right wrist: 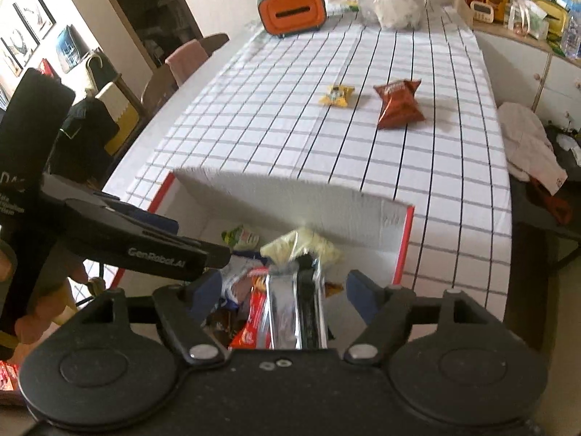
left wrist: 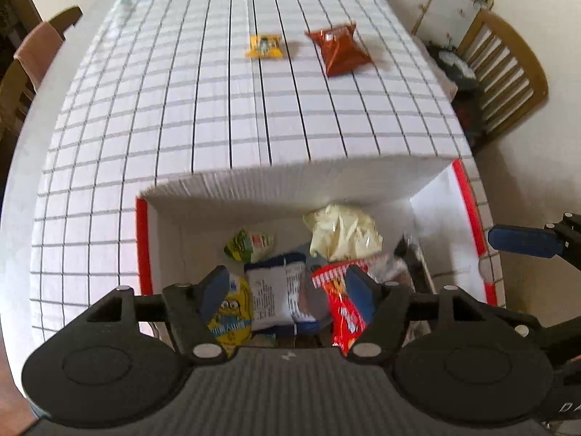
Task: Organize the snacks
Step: 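Move both open tools back over the yellow packet and Oreo bag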
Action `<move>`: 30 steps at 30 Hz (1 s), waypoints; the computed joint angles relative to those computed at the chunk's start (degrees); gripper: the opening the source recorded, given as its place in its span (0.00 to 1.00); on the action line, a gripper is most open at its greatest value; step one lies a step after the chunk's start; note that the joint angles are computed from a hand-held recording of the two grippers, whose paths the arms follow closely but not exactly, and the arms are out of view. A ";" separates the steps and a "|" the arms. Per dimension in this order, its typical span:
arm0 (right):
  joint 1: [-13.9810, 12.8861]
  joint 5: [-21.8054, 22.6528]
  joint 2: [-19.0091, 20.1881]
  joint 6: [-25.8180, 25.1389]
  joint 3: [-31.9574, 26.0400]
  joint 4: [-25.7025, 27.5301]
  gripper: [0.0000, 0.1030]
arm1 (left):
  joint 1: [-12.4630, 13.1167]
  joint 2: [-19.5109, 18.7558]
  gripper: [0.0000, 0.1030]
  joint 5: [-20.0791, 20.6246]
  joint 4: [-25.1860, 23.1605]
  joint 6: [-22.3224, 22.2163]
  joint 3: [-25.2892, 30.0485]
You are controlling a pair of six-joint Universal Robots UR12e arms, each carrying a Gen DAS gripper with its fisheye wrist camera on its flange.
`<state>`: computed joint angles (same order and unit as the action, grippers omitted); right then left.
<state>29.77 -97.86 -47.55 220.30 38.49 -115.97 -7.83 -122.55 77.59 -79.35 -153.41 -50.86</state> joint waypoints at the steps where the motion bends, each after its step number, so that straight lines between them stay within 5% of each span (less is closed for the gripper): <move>1: -0.06 -0.17 -0.07 0.05 0.03 -0.33 0.80 | 0.11 0.11 0.71 -0.64 0.62 -0.13 -0.07; 18: -1.52 -5.99 1.38 -0.87 -3.57 -4.93 0.96 | 1.08 -1.77 0.82 -6.74 14.96 -3.54 2.57; 23: -2.78 -7.94 3.61 -0.73 -7.85 -2.69 0.96 | 0.91 -5.55 0.82 -7.06 16.00 -5.16 8.45; 30: -4.47 -10.67 9.63 -2.26 -19.16 4.02 0.96 | -0.02 -13.37 0.82 -5.99 11.55 -5.24 21.90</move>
<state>25.29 -108.53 -37.92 218.04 19.33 -111.95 -7.85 -135.92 71.60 -67.81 -158.65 -28.96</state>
